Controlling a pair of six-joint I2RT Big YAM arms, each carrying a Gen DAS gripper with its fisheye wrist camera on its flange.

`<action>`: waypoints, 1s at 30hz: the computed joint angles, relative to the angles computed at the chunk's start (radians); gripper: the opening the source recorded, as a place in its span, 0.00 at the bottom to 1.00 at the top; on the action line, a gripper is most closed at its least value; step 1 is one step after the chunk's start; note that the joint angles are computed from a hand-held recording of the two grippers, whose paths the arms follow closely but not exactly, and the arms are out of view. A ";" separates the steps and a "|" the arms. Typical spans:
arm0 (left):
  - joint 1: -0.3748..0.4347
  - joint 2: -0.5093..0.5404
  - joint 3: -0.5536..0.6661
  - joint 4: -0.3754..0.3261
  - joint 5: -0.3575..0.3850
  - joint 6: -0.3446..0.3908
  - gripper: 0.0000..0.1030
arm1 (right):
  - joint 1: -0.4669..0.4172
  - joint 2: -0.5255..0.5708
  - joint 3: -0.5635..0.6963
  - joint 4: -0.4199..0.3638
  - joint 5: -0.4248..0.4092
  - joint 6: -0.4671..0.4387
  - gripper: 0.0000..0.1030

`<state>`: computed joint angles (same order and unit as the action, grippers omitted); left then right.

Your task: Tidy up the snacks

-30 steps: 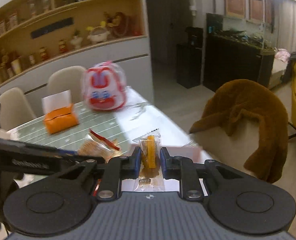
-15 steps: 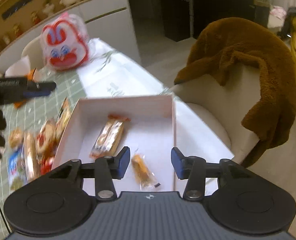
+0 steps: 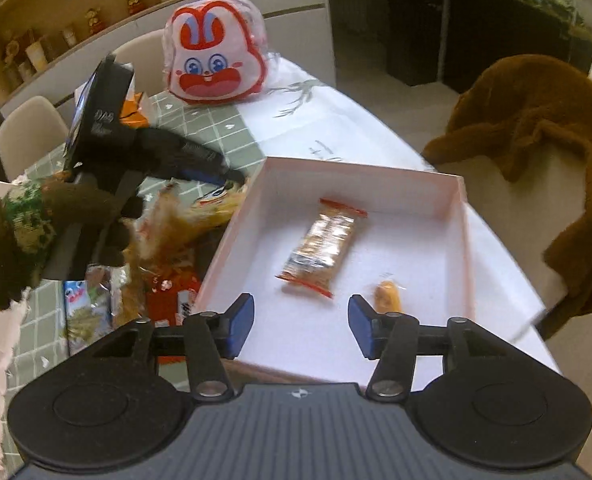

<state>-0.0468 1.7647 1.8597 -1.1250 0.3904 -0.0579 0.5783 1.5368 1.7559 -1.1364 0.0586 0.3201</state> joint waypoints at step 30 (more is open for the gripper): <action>0.224 -0.655 -0.640 0.126 0.099 -0.117 0.25 | 0.266 0.203 0.103 -0.015 0.155 0.320 0.66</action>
